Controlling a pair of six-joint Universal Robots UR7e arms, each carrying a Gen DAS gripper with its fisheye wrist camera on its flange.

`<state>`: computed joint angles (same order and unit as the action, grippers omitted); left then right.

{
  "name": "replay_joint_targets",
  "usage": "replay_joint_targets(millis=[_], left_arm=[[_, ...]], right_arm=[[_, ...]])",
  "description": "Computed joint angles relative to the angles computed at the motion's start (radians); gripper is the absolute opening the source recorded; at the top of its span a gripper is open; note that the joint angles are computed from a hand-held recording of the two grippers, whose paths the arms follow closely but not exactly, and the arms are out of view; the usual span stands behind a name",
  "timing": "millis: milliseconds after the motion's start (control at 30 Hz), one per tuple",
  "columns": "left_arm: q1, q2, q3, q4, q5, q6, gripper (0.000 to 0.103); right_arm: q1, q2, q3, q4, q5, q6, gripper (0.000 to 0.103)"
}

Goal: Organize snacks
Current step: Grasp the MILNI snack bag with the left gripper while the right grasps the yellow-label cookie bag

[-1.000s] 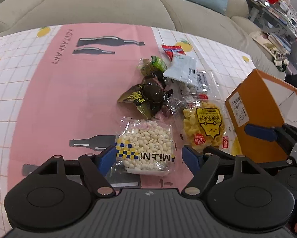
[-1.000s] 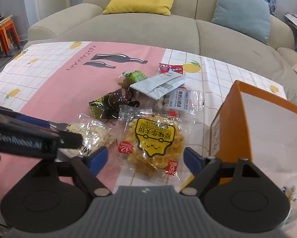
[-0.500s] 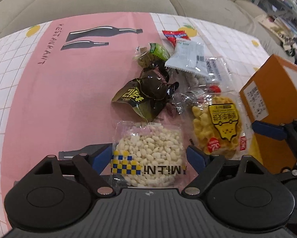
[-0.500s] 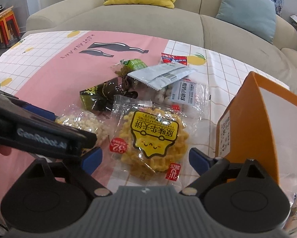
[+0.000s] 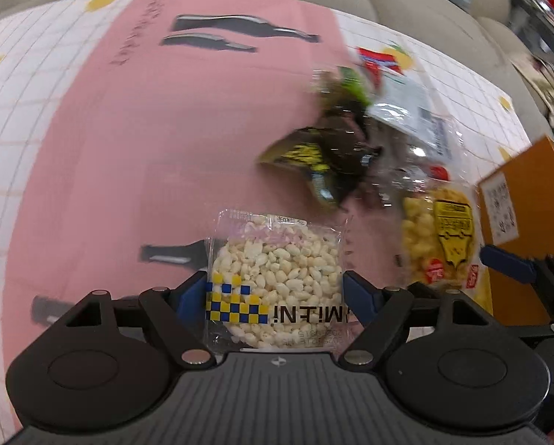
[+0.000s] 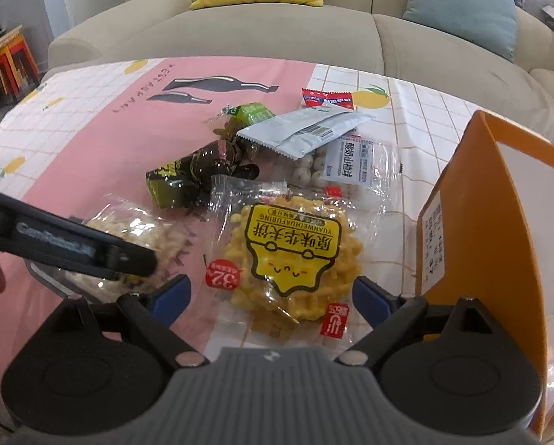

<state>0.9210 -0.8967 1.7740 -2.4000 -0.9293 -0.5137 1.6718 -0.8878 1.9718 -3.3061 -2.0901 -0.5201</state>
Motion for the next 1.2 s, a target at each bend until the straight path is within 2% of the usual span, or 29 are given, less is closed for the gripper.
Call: replay_joint_targets(millis=[67,200,367,533,667,800,1133,1167,1200], left_arm=[[-0.001,-0.010,0.011,0.007,0.024,0.002,0.092],[0.000,-0.025,0.031,-0.008,0.019,0.040,0.095],[-0.009,-0.025,0.068,-0.079,0.039,0.102,0.098],[-0.012,-0.031,0.090,-0.121,0.031,0.166,0.099],[-0.017,-0.030,0.109,-0.155,0.036,0.190,0.102],[-0.025,-0.015,0.118,-0.183,0.058,0.207,0.103],[-0.043,0.004,0.119,-0.174,0.097,0.209,0.103],[-0.047,0.004,0.124,-0.187,0.097,0.219,0.096],[-0.050,0.003,0.123,-0.181,0.098,0.213,0.094]], right_arm=[[-0.003,0.003,-0.008,0.014,0.004,0.018,0.092],[-0.011,0.013,-0.027,0.035,0.006,0.068,0.093],[-0.016,0.029,-0.060,0.067,0.008,0.133,0.098],[-0.017,0.037,-0.071,0.075,0.008,0.134,0.099],[-0.015,0.039,-0.067,0.058,-0.014,0.129,0.088],[-0.018,0.023,-0.064,0.089,-0.001,0.125,0.079],[-0.003,0.001,-0.042,0.129,-0.030,0.151,0.077],[-0.004,-0.005,-0.036,0.130,-0.027,0.161,0.076],[-0.004,-0.010,-0.030,0.129,-0.025,0.169,0.075]])
